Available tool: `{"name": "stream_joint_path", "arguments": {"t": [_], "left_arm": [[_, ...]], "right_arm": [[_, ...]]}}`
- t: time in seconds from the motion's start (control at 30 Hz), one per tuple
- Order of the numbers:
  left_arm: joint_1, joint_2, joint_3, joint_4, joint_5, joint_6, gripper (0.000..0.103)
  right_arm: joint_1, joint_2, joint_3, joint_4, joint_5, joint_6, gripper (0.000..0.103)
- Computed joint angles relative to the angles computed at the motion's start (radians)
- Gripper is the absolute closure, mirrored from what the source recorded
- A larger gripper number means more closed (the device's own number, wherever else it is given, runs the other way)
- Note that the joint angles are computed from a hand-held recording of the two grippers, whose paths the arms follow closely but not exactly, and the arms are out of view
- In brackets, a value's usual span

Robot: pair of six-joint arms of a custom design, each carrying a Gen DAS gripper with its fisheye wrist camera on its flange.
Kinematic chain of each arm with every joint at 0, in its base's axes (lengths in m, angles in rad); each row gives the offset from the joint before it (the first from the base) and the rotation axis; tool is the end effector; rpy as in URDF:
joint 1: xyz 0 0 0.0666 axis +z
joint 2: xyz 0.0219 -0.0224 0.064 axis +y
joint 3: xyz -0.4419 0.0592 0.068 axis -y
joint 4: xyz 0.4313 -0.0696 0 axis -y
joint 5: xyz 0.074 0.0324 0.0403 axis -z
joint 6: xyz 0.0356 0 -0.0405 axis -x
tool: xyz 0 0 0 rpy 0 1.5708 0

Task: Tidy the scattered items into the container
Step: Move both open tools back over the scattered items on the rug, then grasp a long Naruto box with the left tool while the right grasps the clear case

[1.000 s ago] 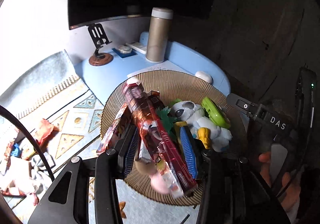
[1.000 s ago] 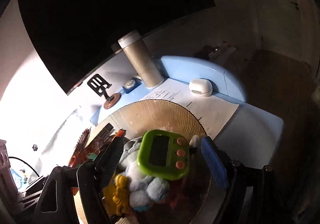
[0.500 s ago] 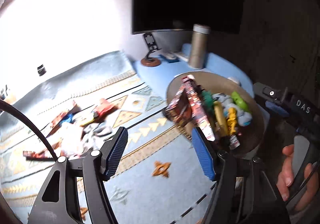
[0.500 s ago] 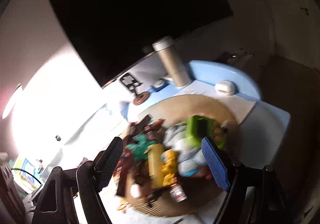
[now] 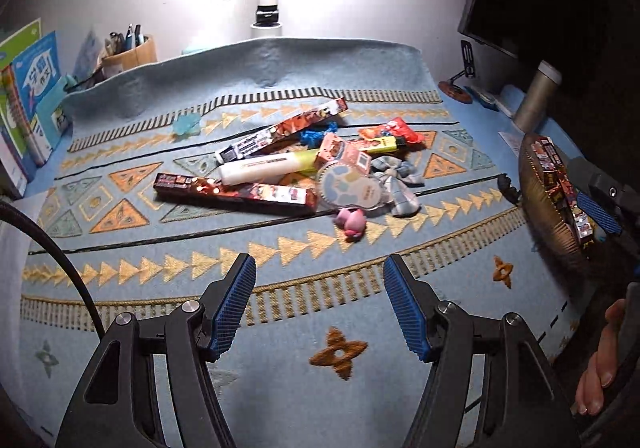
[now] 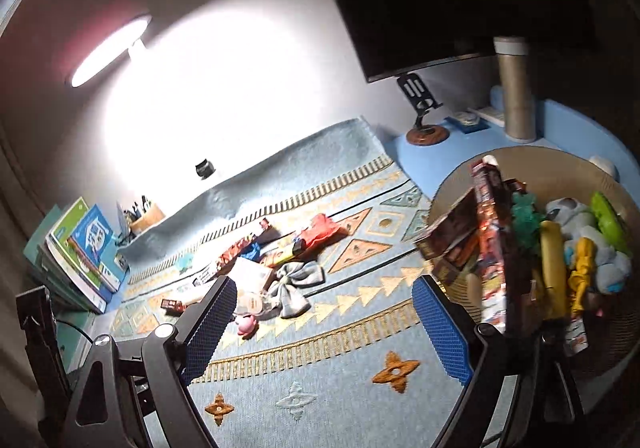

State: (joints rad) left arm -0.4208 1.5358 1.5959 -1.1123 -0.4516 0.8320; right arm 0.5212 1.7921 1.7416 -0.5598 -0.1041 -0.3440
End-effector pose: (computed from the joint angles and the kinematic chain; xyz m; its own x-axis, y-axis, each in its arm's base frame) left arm 0.5149 -0.2138 0.5083 -0.6596 -0.4336 -0.6140 -0.4715 0.8748 -0.1112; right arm 0.6102 0.3542 0.4622 -0.6598 0.0079 -0.7514 -0.3681 0.8683 0.3324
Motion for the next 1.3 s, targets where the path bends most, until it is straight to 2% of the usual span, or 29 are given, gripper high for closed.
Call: {"name": "stream_joint_path", "arguments": {"t": [0.17, 0.3, 0.43, 0.6, 0.7, 0.8, 0.87, 1.03, 1.13, 1.2, 1.23, 1.3], "left_arm": [[0.107, -0.087, -0.160, 0.021, 0.075, 0.106, 0.039], [0.195, -0.128, -0.240, 0.081, 0.118, 0.127, 0.039], [0.268, -0.139, -0.258, 0.172, 0.158, 0.040, 0.039], [0.348, -0.084, -0.197, 0.242, 0.199, -0.132, 0.039], [0.388, -0.041, -0.165, 0.282, 0.324, -0.217, 0.039], [0.412, -0.009, -0.140, 0.264, 0.488, -0.261, 0.039], [0.405, -0.015, -0.137, 0.236, 0.504, -0.302, 0.039], [0.376, -0.049, -0.146, 0.120, 0.628, -0.400, 0.039], [0.317, -0.054, -0.133, 0.041, 0.624, -0.476, 0.039], [0.278, -0.050, -0.125, 0.022, 0.613, -0.509, 0.039], [0.260, -0.043, -0.118, 0.019, 0.589, -0.514, 0.039], [0.229, -0.022, -0.098, 0.018, 0.491, -0.521, 0.039]], "right_arm": [[0.042, 0.080, 0.056, -0.080, 0.053, 0.072, 0.014], [0.054, 0.142, 0.100, -0.136, 0.050, 0.092, 0.014], [0.062, 0.179, 0.131, -0.154, 0.021, 0.115, 0.014], [0.068, 0.205, 0.147, -0.170, 0.035, 0.128, 0.014], [0.060, 0.228, 0.178, -0.207, 0.011, 0.103, 0.014], [0.053, 0.227, 0.175, -0.194, -0.005, 0.081, 0.014], [0.050, 0.221, 0.165, -0.180, -0.018, 0.070, 0.014], [0.052, 0.217, 0.159, -0.169, -0.022, 0.054, 0.014], [0.052, 0.216, 0.158, -0.168, -0.023, 0.052, 0.014], [0.051, 0.215, 0.154, -0.163, -0.026, 0.049, 0.014], [0.050, 0.214, 0.153, -0.161, -0.028, 0.047, 0.014], [0.049, 0.214, 0.151, -0.160, -0.033, 0.046, 0.014]]}}
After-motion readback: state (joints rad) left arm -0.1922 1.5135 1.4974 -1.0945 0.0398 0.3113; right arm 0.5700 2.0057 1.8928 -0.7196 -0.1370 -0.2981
